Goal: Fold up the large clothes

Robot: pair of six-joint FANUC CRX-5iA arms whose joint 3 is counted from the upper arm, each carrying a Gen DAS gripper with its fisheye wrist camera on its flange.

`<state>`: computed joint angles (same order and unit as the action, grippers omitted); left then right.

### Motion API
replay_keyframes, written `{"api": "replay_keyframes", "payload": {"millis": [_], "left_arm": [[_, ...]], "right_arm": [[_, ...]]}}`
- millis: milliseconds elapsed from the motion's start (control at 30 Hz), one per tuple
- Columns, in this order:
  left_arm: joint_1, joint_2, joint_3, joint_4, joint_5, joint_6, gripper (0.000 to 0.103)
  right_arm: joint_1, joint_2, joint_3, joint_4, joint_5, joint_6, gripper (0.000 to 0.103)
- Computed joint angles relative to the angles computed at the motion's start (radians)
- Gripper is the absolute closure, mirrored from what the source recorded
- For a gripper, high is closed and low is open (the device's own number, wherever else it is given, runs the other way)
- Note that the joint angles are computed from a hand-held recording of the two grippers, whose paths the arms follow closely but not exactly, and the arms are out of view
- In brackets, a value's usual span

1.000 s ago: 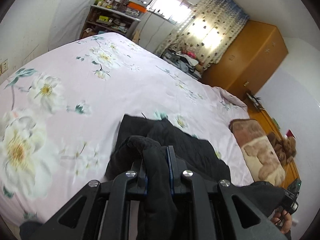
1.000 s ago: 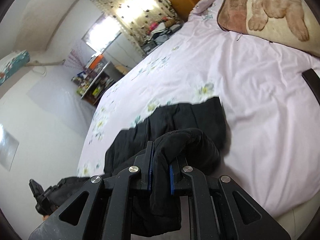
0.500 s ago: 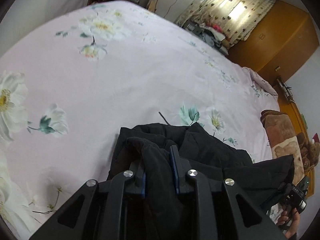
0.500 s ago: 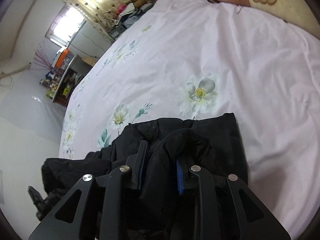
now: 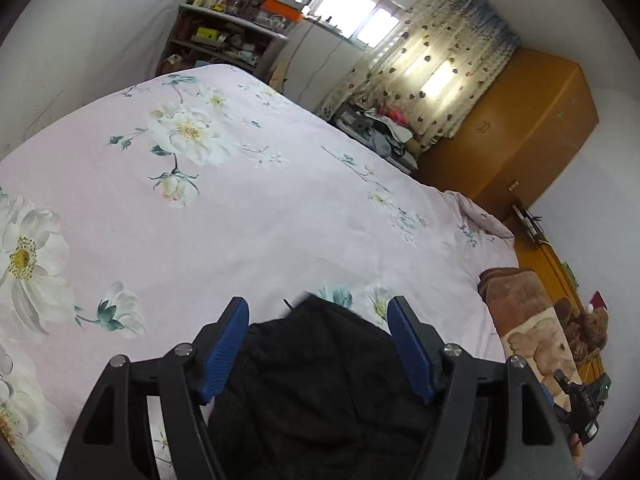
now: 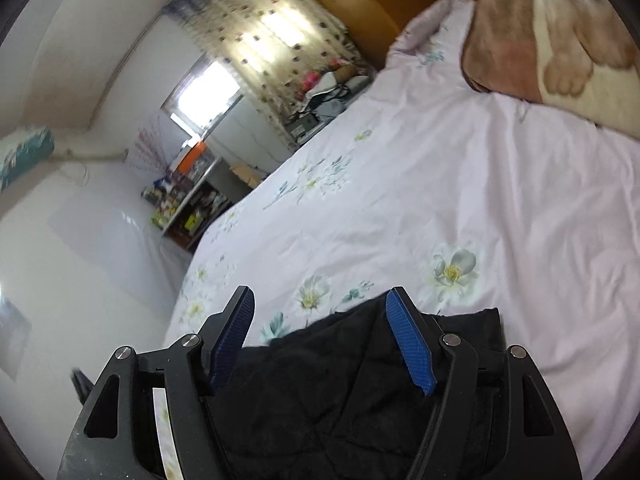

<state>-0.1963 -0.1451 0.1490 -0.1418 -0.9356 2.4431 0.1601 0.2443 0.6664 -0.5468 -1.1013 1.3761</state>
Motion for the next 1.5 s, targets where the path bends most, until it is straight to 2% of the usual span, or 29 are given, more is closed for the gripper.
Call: {"api": "replay_keyframes", "payload": {"millis": [167,300,400,500,600,667,767,833,900,933,1067,1200,1300,1500], "left_arm": [[-0.100,0.047,-0.025,0.037,-0.002,-0.156,0.029],[-0.174,0.161,0.020,0.044,-0.034,-0.242,0.029],[-0.190,0.247,0.093,-0.025,-0.074,-0.240,0.029],[-0.173,0.296,0.140,-0.073,-0.090,-0.221,0.029],[-0.166,0.332,0.206,-0.081,-0.149,-0.224,0.030],[-0.171,0.311,0.208,-0.101,-0.142,-0.233,0.029],[-0.185,0.305,0.230,-0.165,-0.121,-0.236,0.029],[-0.184,0.345,0.277,-0.216,-0.151,-0.248,0.029],[-0.172,0.410,0.337,-0.245,-0.222,-0.275,0.029],[-0.154,0.421,0.333,-0.227,-0.213,-0.277,0.028],[-0.113,0.407,0.238,-0.203,-0.101,-0.198,0.021],[-0.135,0.390,0.173,-0.274,-0.017,-0.101,0.020],[-0.149,0.406,0.183,-0.318,-0.017,-0.066,0.019],[-0.152,0.427,0.212,-0.329,-0.050,-0.070,0.019]], "right_arm": [[0.114,-0.065,-0.157,0.140,0.000,0.123,0.034],[0.188,-0.073,-0.255,0.231,-0.002,0.180,0.034],[0.234,-0.042,-0.294,0.349,0.058,0.187,0.034],[0.252,0.012,-0.308,0.503,0.124,0.119,0.034],[0.248,0.056,-0.268,0.566,0.097,0.053,0.034],[0.254,0.024,-0.284,0.583,0.105,0.015,0.034],[0.268,-0.057,-0.348,0.539,0.189,0.037,0.034],[0.281,-0.059,-0.341,0.499,0.197,0.093,0.034],[0.296,-0.002,-0.303,0.535,0.167,0.102,0.034],[0.301,0.034,-0.291,0.577,0.169,0.093,0.034],[0.262,0.120,-0.238,0.544,0.184,0.081,0.034],[0.276,0.107,-0.323,0.603,0.287,0.013,0.034],[0.275,0.102,-0.357,0.607,0.332,-0.014,0.034],[0.281,0.125,-0.348,0.645,0.340,-0.044,0.034]]}}
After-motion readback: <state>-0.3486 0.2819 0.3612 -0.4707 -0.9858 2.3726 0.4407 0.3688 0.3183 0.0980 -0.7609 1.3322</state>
